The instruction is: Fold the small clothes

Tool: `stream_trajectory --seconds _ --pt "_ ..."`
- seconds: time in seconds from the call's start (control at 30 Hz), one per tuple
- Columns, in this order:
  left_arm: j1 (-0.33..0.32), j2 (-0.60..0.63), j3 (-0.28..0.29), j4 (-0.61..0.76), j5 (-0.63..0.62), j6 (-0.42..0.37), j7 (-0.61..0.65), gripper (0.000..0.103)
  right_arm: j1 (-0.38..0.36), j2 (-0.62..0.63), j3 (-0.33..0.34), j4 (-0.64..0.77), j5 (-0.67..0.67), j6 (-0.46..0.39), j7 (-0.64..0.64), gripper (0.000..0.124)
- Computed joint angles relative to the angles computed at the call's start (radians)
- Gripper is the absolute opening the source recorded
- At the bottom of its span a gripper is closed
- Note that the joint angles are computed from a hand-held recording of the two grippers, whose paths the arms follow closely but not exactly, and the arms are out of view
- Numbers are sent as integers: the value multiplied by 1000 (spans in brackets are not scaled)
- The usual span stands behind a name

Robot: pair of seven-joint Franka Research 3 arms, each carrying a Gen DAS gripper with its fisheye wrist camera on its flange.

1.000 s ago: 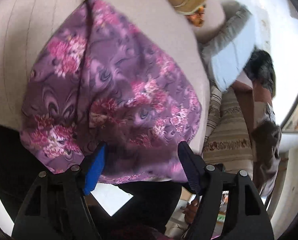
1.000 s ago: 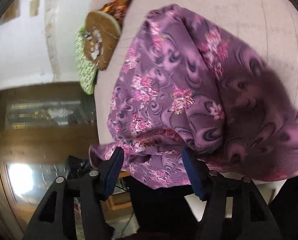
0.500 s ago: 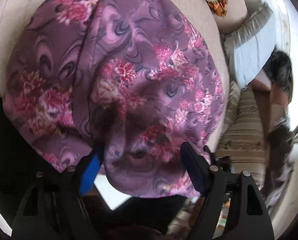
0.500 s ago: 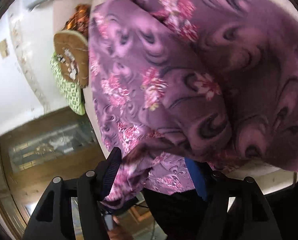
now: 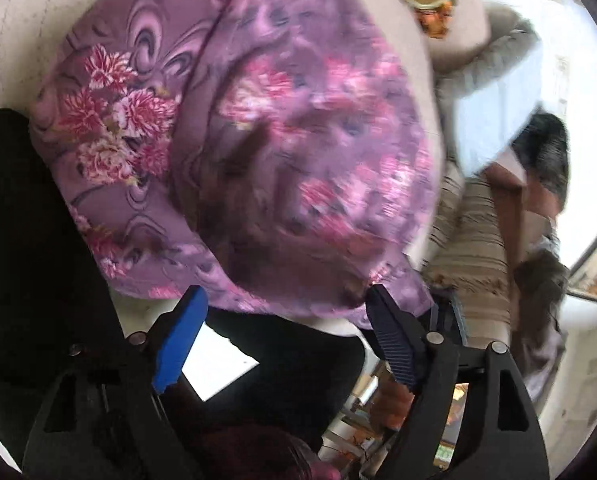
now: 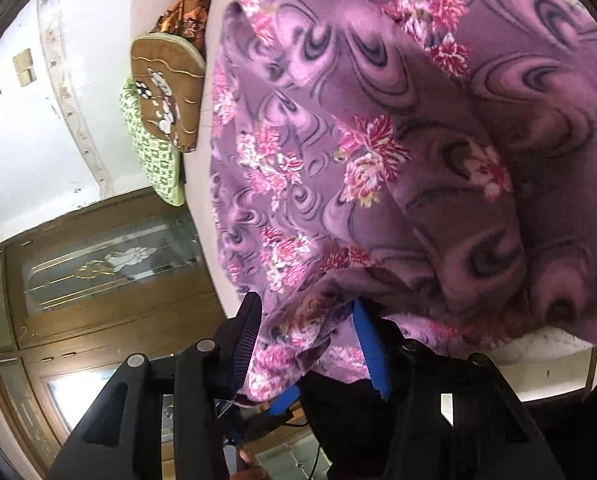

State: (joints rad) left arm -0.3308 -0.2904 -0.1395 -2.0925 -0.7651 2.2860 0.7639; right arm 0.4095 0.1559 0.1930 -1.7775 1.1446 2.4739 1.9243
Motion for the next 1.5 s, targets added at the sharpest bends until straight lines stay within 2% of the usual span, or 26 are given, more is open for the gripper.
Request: stream_trajectory --seconds 0.03,0.07,0.1,0.13,0.17,0.23,0.3,0.43,0.5,0.53,0.63,0.67,0.7,0.73,0.77,0.8,0.87,0.97,1.07,1.17,1.23,1.27,1.3,1.33,1.43,1.5 --pt "3 10 -4 6 13 7 -4 79 4 6 -1 7 -20 4 3 42" --pt "9 20 -10 14 40 13 -13 61 6 11 1 18 -33 9 -15 19" --pt "10 28 -9 23 48 12 -11 35 7 11 3 27 -40 13 -37 4" --pt "3 29 -1 27 15 13 15 26 7 3 6 32 -46 18 -78 6" --pt "-1 26 -2 31 4 15 26 21 9 -17 7 33 -64 24 -131 5" --pt "8 23 -17 73 92 -49 4 21 13 -59 4 40 -111 -13 -219 5" --pt "5 22 -26 89 132 -97 0 22 23 -90 -5 39 -203 -65 -234 5" --pt "1 22 -21 54 112 -176 -29 21 33 -99 -24 -15 -335 -168 -124 6" --pt "4 1 -15 28 93 -181 -27 21 36 -72 -31 -24 -409 -178 -56 8" --pt "5 -16 -11 22 88 -179 -15 21 36 -69 -33 -27 -434 -182 -26 13" --pt "12 -71 -4 27 143 -164 40 23 23 -83 -36 -27 -410 -207 -45 17" --pt "17 -84 0 30 164 -153 52 29 18 -89 -39 -16 -418 -224 -54 21" --pt "25 -96 5 31 188 -133 65 42 17 -98 -41 -4 -433 -229 -61 23" --pt "39 -102 8 37 226 -115 70 49 14 -119 -47 -1 -473 -201 -71 25" --pt "49 -100 12 44 262 -105 77 59 13 -131 -51 6 -518 -166 -52 34" --pt "60 -81 18 64 298 -103 92 59 6 -166 -58 -22 -533 -148 -50 49" --pt "75 1 38 132 329 -103 142 59 -3 -150 -64 -2 -577 -36 -44 57" --pt "111 122 37 228 339 -116 142 59 -7 -32 -73 125 -710 11 18 57" --pt "145 203 26 286 322 -132 155 59 1 91 -98 251 -826 -11 118 57" --pt "163 268 -1 322 289 -115 152 59 -15 156 -93 299 -805 -6 128 57" --pt "170 281 -16 326 262 -65 181 54 -19 192 -86 341 -796 -18 120 55" --pt "172 293 -22 343 268 -61 185 31 -14 225 -81 385 -812 -35 93 28" --pt "175 299 -27 355 273 -64 189 11 -15 244 -89 435 -841 -82 70 7" --pt "178 301 -31 362 280 -73 188 9 -19 268 -79 485 -881 -111 53 7" --pt "175 319 -43 402 450 -160 134 9 -10 237 -107 483 -887 -25 20 6" --pt "177 322 -47 390 476 -162 131 8 -18 254 -125 506 -904 -91 48 6"
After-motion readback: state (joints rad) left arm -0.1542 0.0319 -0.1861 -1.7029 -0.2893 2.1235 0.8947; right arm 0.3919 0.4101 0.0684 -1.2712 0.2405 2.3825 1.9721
